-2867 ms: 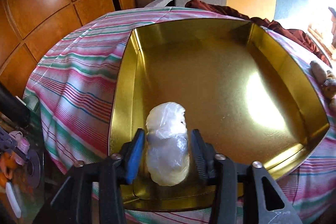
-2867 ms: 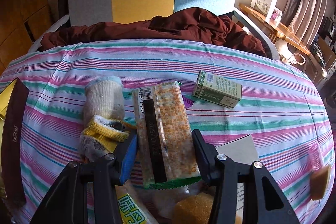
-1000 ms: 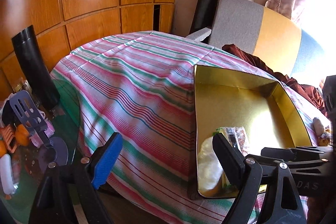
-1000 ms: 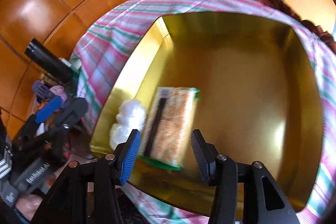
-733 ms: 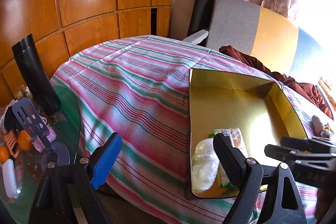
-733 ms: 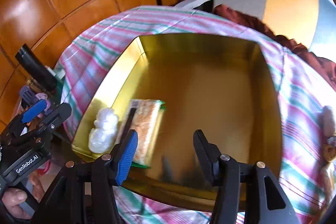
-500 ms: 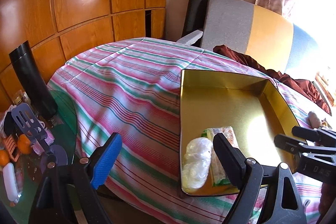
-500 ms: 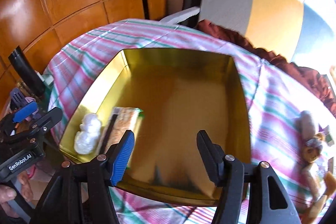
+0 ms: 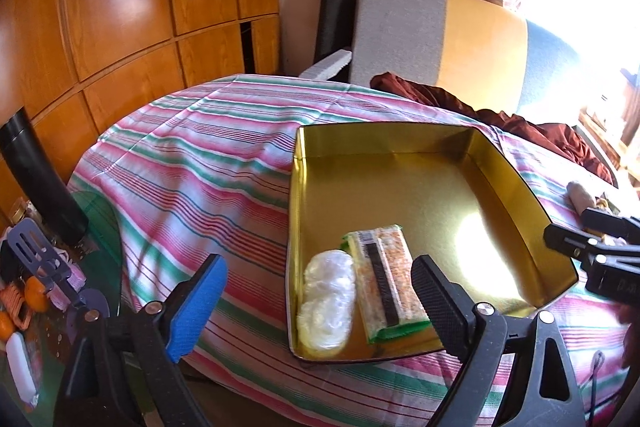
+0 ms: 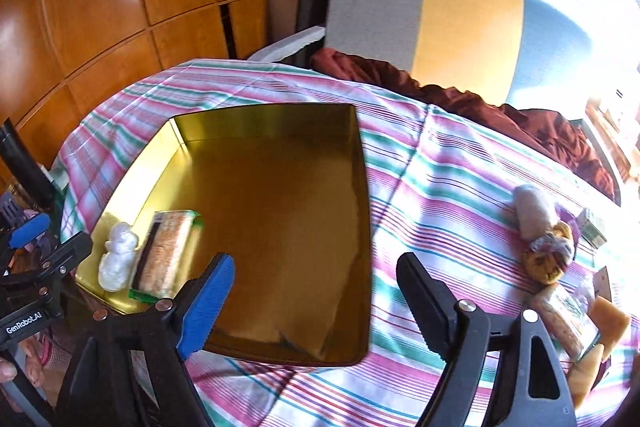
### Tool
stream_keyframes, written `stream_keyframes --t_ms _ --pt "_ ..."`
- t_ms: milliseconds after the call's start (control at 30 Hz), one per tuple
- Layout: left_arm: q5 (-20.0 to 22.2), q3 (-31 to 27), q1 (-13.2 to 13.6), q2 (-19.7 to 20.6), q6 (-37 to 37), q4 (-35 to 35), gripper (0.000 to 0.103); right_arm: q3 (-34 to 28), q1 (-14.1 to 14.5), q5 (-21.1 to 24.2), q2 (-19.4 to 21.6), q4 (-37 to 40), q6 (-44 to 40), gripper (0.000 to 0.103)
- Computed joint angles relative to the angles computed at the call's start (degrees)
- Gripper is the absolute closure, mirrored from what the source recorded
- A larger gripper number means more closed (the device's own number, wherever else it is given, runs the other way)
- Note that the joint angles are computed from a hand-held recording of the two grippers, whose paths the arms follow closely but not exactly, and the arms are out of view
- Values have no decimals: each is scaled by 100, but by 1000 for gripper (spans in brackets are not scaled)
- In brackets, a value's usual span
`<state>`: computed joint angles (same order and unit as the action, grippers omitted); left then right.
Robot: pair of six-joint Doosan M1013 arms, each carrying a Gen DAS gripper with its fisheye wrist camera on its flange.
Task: Organize objects
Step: 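Withdraw both grippers from the tray toward the remaining items, then grasp the WEIDAN snack packet with the left gripper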
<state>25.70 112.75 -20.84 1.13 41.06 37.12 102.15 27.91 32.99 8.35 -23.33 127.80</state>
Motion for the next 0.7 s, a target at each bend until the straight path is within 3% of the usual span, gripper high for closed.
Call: stream_keyframes --t_ms 233,400,700 --pt "-85 -100 -76 56 710 -602 7 338 -361 221 -317 -530 842 18" --pt "-173 -241 -158 137 1540 -1296 6 696 -789 575 -715 -1134 1724 17" --pt "-264 -649 -493 347 4182 -3546 6 1471 -1995 622 -1588 -1481 3602 17"
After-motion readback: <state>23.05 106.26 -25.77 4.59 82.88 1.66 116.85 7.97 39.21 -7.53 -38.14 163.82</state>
